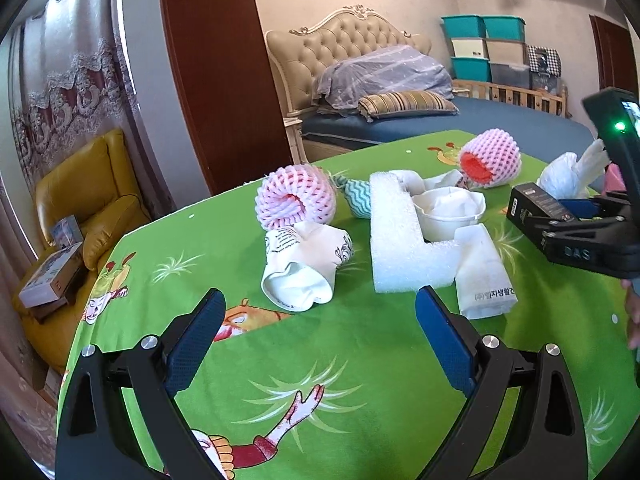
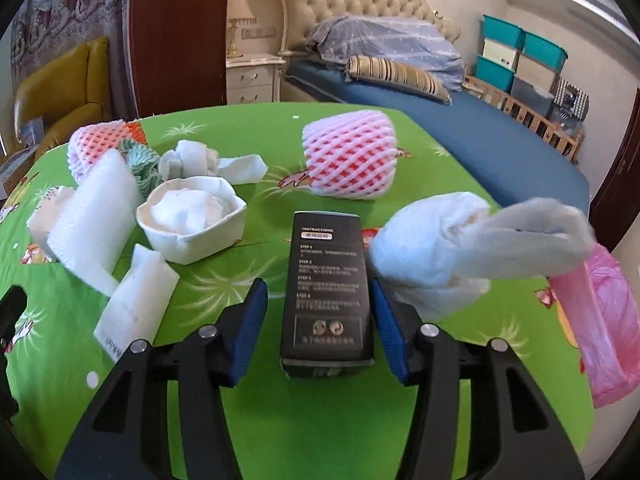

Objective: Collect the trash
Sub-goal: 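Grasp the black box with the right tool, then grasp the white paper strip with the left tool while the right tool holds the black box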

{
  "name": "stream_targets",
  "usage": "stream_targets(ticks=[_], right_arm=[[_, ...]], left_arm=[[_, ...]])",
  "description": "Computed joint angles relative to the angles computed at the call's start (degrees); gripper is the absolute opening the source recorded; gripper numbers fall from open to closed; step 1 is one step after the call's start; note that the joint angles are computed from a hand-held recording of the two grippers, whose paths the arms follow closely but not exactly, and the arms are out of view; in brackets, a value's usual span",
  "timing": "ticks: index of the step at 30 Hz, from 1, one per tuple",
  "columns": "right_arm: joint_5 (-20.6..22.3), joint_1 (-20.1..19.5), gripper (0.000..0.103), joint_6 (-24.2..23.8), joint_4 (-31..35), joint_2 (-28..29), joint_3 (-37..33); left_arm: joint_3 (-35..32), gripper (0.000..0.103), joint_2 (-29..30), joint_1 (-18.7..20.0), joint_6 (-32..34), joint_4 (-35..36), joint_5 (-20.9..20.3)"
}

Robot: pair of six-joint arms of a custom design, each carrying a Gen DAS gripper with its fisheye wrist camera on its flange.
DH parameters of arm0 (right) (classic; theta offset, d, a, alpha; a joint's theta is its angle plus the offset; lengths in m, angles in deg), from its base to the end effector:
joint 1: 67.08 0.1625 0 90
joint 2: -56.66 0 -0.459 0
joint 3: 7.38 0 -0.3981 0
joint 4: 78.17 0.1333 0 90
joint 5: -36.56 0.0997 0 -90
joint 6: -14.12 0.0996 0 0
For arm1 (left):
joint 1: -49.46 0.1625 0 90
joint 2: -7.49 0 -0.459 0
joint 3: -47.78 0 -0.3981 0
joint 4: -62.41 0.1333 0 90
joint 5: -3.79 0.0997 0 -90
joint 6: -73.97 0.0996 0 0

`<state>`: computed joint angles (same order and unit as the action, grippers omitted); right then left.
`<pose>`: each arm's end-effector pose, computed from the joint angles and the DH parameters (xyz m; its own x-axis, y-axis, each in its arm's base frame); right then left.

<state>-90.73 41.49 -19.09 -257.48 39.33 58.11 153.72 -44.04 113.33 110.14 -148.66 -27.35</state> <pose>0.3338 -0.7644 0.0086 -0.6059 -0.2867 0.7421 -0.6832 0.6654 -0.3007 -0.0698 -0.6385 0.2693 -0.5512 -0.1758 -0.8156 0.6191 0.5691 -0.5411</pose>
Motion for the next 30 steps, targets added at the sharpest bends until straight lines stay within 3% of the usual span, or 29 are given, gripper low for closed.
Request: stream_targets(ticks=[1,3,9,17,24,30], right_arm=[[0.27,-0.16,0.051,0.24,0.44,-0.15,0.21],[1.42,-0.51,0.038,0.47,0.74,-1.23,1.94],[7.41,-1.3,0.037,-1.83,-5.09,-7.44,12.24],[9.97,-3.43,0.038,-3.97,-13.32,-12.87,21.68],[12.01,-5.39,0.038,-2.25,-15.58,-14.14,23.71],[13.58,-5.87,0.038,-2.77,-15.88,-13.86,24.08]], left_arm=[[0.0,0.09,-0.06,0.01,-0.15,0.2,-0.01],[0.02,0.09,-0.14,0.08,-0.62,0.68,-0.03],[0.32,0.09,-0.89,0.16,-3.38,6.97,-1.4],[0.67,0.09,-3.58,0.53,-18.05,25.69,-12.62],[-4.1,0.069,0.49,-0.33,-20.33,33.31,-11.22],[-8.96,0.068,3.47,-0.02,-22.2,37.82,-9.02]])
